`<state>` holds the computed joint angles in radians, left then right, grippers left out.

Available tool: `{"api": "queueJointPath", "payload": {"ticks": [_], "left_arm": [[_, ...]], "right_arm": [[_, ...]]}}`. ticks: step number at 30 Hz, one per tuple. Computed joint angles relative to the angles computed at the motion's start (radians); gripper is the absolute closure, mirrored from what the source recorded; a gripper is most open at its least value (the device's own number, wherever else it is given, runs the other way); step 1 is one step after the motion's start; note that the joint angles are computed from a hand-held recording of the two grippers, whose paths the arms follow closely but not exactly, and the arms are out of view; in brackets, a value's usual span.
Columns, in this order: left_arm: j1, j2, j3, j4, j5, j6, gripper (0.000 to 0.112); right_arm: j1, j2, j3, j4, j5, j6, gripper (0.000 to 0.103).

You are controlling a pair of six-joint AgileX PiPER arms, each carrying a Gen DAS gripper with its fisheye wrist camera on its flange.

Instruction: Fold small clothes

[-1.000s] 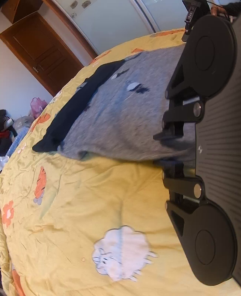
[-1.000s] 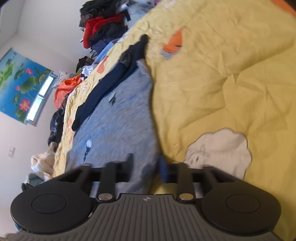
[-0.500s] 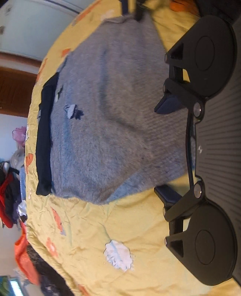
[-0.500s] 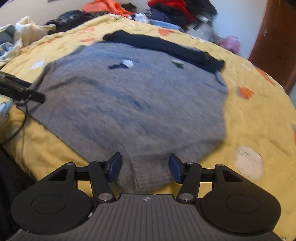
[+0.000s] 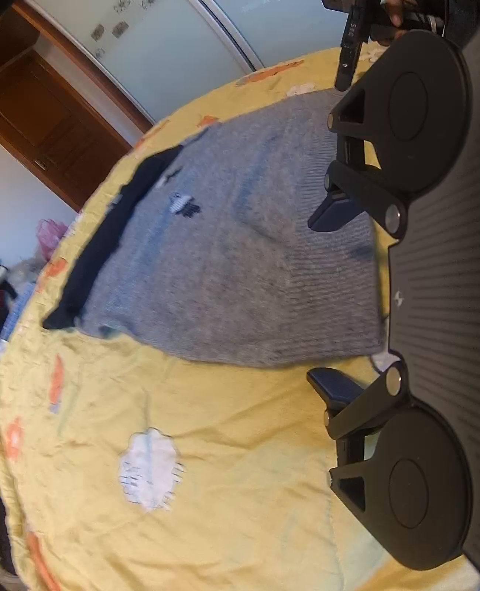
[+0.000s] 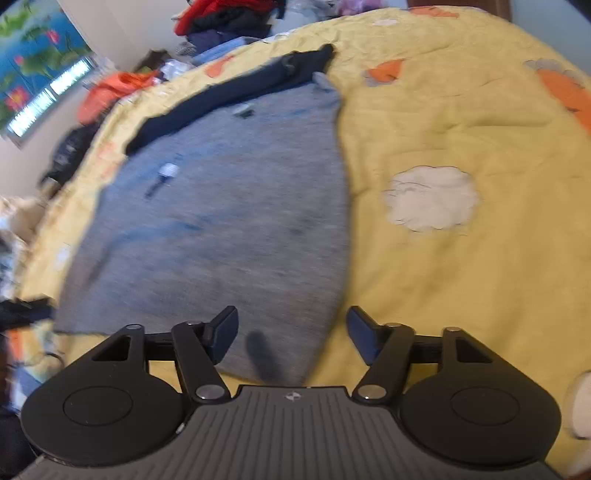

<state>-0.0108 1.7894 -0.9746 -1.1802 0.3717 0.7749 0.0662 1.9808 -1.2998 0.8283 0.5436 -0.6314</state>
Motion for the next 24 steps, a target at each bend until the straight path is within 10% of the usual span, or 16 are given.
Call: {"api": "queueJointPath", "payload": {"ticks": [10, 12, 14, 17, 24], "left_arm": [[0.143, 0.107, -0.041, -0.313, 0.249, 0.158, 0.032], [0.129, 0.107, -0.063, -0.251, 0.220, 0.103, 0.047], [0.098, 0.097, -0.093, -0.089, 0.154, -0.028, 0.082], [0.088, 0.095, -0.112, 0.055, 0.124, -0.149, 0.104], [0.118, 0.012, -0.097, 0.178, 0.227, -0.158, 0.108]], "right_arm": [[-0.198, 0.189, -0.075, 0.450, 0.438, -0.153, 0.052], [-0.208, 0.220, -0.086, 0.488, 0.462, -0.146, 0.060], [-0.191, 0.228, -0.102, 0.455, 0.437, -0.123, 0.091], [-0.178, 0.218, -0.106, 0.422, 0.414, -0.134, 0.091], [-0.174, 0.090, -0.158, 0.196, 0.422, -0.101, 0.091]]}}
